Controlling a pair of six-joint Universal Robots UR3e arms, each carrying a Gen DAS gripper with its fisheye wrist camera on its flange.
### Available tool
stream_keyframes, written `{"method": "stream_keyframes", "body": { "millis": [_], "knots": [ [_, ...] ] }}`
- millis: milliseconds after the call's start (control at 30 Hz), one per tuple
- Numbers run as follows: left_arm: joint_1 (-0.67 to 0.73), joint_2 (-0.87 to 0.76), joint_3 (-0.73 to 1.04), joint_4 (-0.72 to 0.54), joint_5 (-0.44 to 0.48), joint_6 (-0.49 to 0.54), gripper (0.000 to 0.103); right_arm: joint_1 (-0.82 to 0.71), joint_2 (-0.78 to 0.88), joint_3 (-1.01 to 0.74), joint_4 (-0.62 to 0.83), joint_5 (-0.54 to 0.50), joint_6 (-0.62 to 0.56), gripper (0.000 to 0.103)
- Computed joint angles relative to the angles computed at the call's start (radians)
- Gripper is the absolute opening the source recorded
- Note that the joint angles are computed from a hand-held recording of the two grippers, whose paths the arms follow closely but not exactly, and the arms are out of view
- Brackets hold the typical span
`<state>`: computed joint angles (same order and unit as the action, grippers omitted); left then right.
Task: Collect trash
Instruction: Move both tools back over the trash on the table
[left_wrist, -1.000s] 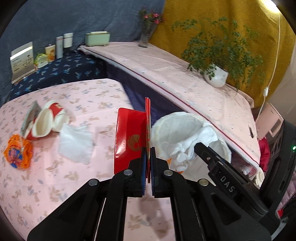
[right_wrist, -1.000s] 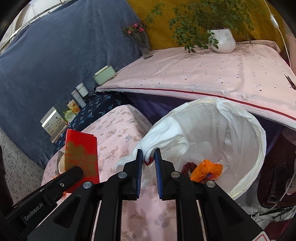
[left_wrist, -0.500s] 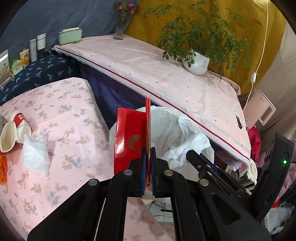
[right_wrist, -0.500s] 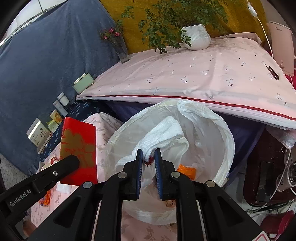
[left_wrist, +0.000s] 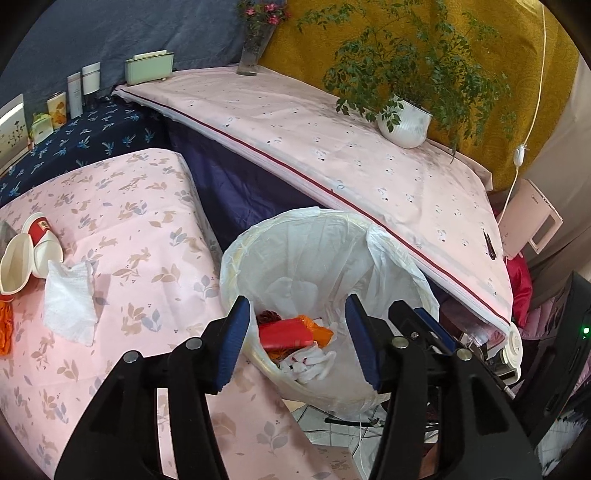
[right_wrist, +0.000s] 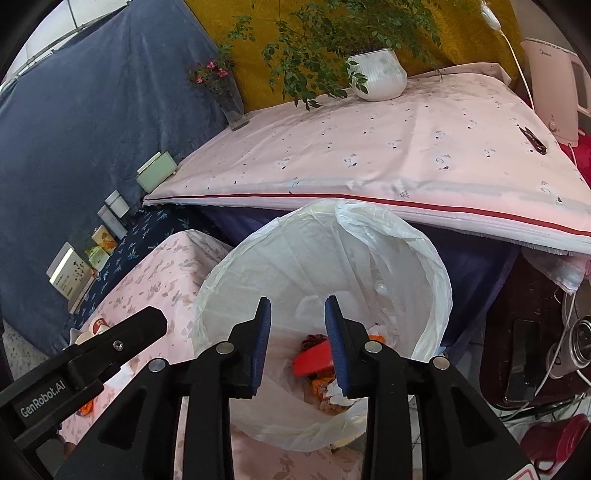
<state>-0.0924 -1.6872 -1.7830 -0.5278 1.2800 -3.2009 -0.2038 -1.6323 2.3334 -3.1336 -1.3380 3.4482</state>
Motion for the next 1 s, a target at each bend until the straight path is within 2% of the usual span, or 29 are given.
{"method": "stream_keyframes", "body": {
  "millis": [433, 1000],
  "knots": [
    [0.11, 0.119, -0.122, 0.005, -0.018, 0.012, 0.051, 0.105, 0.012, -0.037, 0.009, -0.05, 0.031, 0.038],
    [0.386, 0.345, -0.318, -0.062, -0.106, 0.091, 0.054, 0.337, 0.101, -0.185, 0.048, -0.165, 0.077, 0.047]
  ]
}}
